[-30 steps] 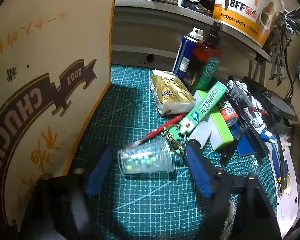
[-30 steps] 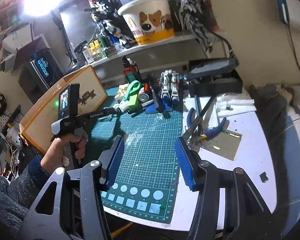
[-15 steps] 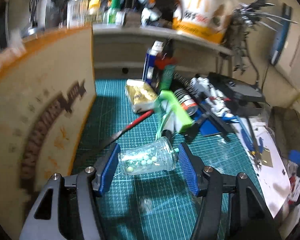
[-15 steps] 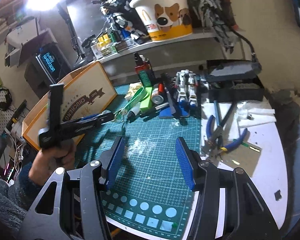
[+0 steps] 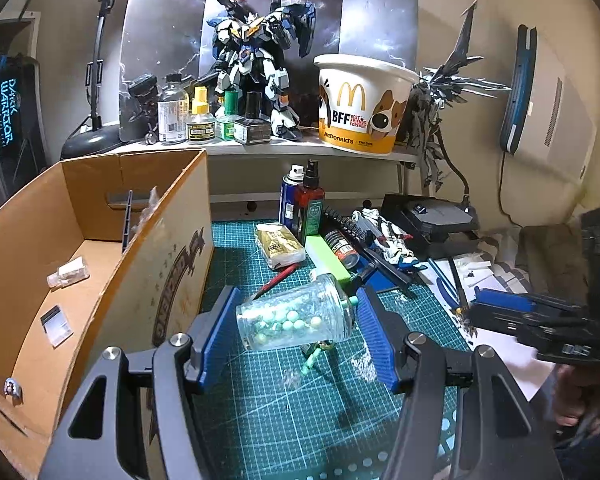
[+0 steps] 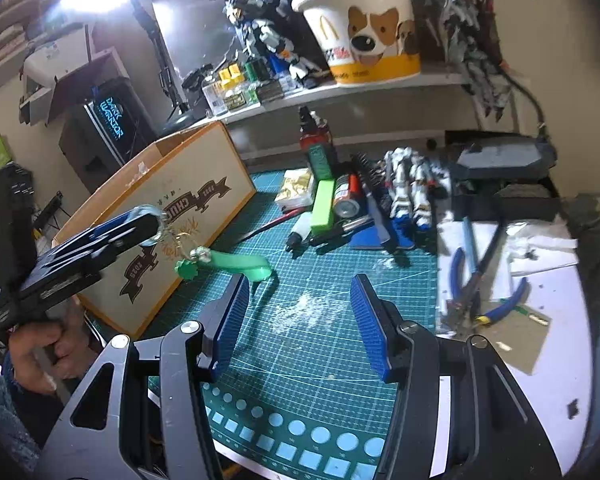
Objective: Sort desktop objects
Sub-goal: 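Close the left gripper on the glass bead jar while the right gripper moves over the mat, then lift the jar with the left gripper while the right gripper grasps the small white bottle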
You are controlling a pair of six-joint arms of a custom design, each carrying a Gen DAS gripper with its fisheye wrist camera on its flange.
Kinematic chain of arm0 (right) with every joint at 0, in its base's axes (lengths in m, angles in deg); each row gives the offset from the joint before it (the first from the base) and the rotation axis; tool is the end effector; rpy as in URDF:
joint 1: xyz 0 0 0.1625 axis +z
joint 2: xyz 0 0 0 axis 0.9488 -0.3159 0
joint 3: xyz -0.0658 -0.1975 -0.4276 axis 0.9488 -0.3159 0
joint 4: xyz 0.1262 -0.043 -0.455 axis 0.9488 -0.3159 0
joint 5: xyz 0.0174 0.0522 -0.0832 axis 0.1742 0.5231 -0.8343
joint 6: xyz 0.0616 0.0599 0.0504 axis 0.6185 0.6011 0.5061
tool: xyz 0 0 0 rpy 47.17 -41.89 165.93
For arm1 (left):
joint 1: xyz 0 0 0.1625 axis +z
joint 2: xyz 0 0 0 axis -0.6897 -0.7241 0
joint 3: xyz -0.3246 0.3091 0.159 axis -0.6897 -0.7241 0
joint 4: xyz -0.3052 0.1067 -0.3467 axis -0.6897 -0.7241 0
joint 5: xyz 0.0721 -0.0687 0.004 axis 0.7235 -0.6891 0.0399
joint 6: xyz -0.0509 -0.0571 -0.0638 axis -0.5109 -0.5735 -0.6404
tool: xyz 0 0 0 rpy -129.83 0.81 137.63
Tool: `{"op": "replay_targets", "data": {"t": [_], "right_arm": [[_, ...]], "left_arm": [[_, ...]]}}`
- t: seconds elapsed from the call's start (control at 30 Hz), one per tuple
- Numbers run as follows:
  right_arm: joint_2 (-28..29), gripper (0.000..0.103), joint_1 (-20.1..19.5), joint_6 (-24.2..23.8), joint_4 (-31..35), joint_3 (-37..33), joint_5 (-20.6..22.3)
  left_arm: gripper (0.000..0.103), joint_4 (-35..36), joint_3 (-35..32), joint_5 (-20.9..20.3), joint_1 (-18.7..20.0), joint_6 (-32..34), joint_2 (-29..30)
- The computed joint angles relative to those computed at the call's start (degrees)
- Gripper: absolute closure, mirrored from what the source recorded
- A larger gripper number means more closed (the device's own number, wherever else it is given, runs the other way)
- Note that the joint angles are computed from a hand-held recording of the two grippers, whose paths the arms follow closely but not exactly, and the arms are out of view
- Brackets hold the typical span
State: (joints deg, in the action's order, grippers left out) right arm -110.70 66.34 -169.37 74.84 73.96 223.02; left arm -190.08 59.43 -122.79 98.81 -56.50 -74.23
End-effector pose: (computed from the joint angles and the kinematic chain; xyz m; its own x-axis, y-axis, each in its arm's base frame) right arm 0.4121 -0.3155 0.0750 -0.8439 0.3917 0.3666 -0.1317 0.5111 -0.8494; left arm -0.1499 -0.4708 0.3241 -0.4414 0.8464 -0.2980 0.8897 0.3697 -0.2677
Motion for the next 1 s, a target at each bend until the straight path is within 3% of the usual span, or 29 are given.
{"op": "replay_targets", "data": {"t": [0.27,0.43,0.63,0.77,1.0], "right_arm": [[0.67,0.07,-6.8,-9.68,-5.05,-2.93,-5.48],[3.45,0.073,-12.25,-12.36,0.41,-9.53,-7.99],[8.78,0.076,-16.84,-7.13,12.45,-17.27,-8.11],[12.75,0.078,-17.8,-0.45,21.5,-21.2,-4.62],[13.99,0.083,-17.96,-0.83,23.43,-22.27,-2.51]], "left_arm": [[0.043,1.98,0.02,-1.83,1.18,0.6,-2.13],[0.043,2.25,-0.24,-2.17,1.53,1.13,-2.7],[0.043,2.38,-1.0,-1.94,2.4,1.19,-2.2],[0.043,2.75,-1.0,-2.16,2.46,1.62,-2.23],[0.043,2.78,-1.01,-1.72,2.3,1.49,-1.97]]}}
